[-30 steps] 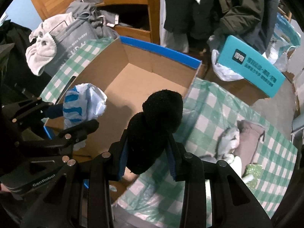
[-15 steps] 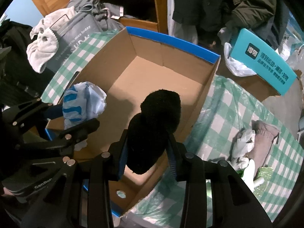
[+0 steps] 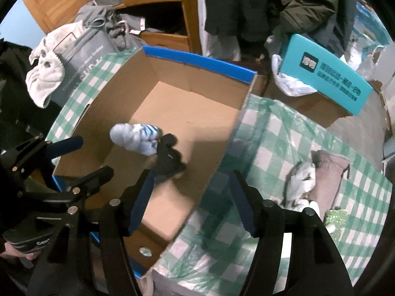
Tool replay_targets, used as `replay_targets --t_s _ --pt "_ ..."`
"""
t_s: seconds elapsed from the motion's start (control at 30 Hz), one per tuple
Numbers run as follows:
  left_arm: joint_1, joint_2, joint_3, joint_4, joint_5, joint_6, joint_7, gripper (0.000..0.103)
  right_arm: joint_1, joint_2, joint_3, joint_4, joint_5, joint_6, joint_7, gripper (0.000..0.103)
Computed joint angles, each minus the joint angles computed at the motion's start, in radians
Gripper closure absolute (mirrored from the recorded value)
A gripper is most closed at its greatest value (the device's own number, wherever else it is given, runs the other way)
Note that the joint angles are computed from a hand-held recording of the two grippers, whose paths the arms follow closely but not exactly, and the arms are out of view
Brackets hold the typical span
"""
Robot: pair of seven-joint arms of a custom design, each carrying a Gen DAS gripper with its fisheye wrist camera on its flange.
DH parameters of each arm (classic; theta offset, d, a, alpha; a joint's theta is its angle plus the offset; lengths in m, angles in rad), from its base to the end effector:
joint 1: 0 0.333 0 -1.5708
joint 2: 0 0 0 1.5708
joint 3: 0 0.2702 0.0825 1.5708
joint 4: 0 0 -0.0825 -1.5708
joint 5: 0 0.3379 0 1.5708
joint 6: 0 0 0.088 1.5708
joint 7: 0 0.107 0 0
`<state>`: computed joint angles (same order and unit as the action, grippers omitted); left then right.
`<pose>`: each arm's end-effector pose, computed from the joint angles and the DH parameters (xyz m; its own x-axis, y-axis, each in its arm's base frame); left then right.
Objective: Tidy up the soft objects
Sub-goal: 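Open the left tool over the box while the right tool releases the black sock inside, then move both tools back from the box toward the remaining items on the table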
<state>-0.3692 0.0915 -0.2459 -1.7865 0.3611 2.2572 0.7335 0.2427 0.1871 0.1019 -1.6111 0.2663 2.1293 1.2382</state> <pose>0.4779 -0.3205 0.5071 0.0416 -0.9983 0.0399 -0.8854 -0.0554 -0.4616 0.5598 0.2084 0.5170 0.5577 -0.8145 -0.1600 -0.7968 -0.4713 -0.3780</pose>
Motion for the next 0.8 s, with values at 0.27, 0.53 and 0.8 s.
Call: replay_targets --t_s 0.27,0.53,0.8 --pt "-0.018 0.033 -0.006 0.043 -0.021 0.017 0.022 0.034 -0.025 -0.048 -0.022 -0.066 0.003 0.025 -0.016 0.037" --pt "-0.06 0.082 -0.002 0.122 0.004 -0.005 0.036 0.034 -0.061 -0.102 -0.052 -0.137 0.021 0.045 -0.038 0.037" --pt "-0.109 0.146 0.007 0.213 0.015 -0.033 0.048 0.033 -0.093 -0.136 -0.081 -0.171 0.039 0.057 -0.045 0.035"
